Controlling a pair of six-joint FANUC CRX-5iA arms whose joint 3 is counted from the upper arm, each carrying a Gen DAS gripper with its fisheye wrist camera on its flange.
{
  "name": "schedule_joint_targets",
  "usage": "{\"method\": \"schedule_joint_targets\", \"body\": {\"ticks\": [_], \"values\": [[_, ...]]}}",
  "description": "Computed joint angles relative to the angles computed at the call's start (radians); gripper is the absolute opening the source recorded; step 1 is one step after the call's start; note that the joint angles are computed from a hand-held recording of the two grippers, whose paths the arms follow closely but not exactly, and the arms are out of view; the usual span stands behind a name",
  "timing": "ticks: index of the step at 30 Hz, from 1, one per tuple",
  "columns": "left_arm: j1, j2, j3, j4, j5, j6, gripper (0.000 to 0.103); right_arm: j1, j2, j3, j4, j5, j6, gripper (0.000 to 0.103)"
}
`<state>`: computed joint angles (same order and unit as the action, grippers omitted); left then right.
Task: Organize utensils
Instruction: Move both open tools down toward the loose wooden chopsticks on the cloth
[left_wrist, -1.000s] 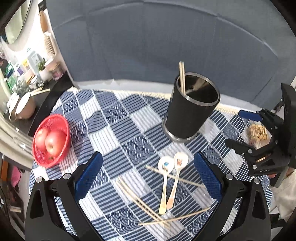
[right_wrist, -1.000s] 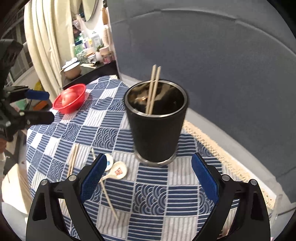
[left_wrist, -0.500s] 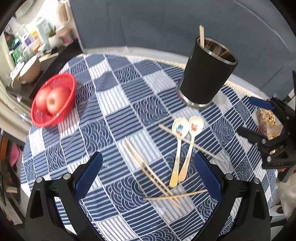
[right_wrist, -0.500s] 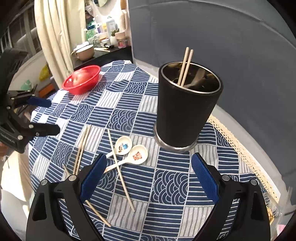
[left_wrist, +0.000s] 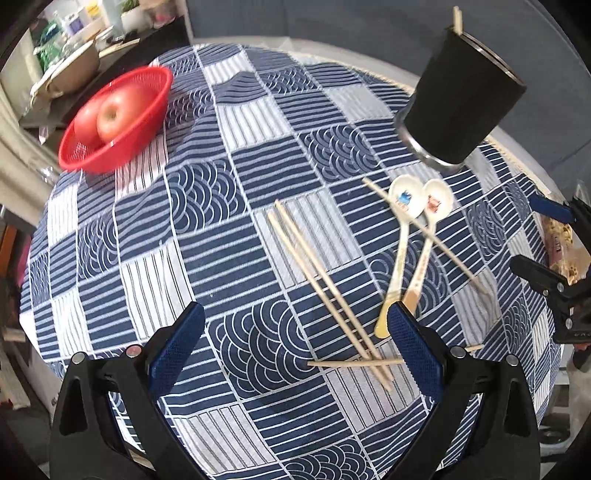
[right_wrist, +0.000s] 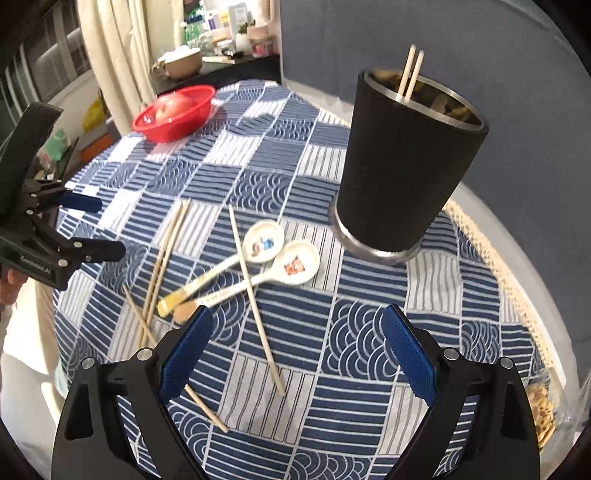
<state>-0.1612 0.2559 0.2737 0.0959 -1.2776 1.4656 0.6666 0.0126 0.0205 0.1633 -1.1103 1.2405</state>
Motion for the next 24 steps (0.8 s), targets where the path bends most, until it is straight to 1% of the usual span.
{"method": "schedule_joint_targets", "body": {"ticks": [4, 7, 9, 10, 13, 14, 17, 18, 21, 24], "values": [[0.0, 0.009, -0.009, -0.02, 0.002, 0.034, 0.097, 0.005, 0.008, -0.012, -0.012, -0.017, 0.011, 0.088], [0.003, 0.014, -0.022, -0.012, 0.016, 0.041, 0.097, 0.009, 0.012, -0.021, -0.012, -0.022, 0.021, 0.088], [-0.006, 0.017, -0.019, -0.041, 0.023, 0.054, 0.097, 0.015, 0.014, -0.032, 0.005, -0.013, 0.021, 0.088], [-0.009, 0.023, -0.012, -0.049, 0.018, 0.057, 0.097, 0.009, 0.022, -0.02, -0.019, -0.021, 0.043, 0.088], [0.0, 0.035, -0.013, -0.026, 0.017, 0.066, 0.097, 0.011, 0.035, -0.02, -0.018, -0.019, 0.053, 0.088], [-0.002, 0.036, -0.009, -0.038, 0.021, 0.081, 0.097, 0.015, 0.037, -0.028, -0.007, -0.011, 0.047, 0.088], [-0.038, 0.052, 0.033, -0.166, 0.015, 0.166, 0.097, 0.015, 0.046, -0.029, -0.02, -0.007, 0.05, 0.088], [-0.041, 0.059, 0.039, -0.18, 0.009, 0.181, 0.097, 0.013, 0.05, -0.027, -0.03, -0.007, 0.054, 0.088], [-0.031, 0.086, 0.048, -0.167, -0.013, 0.193, 0.097, 0.005, 0.065, -0.021, -0.052, -0.013, 0.069, 0.088], [-0.015, 0.088, 0.027, -0.12, 0.001, 0.2, 0.097, -0.003, 0.077, -0.02, -0.067, -0.013, 0.081, 0.088]]}}
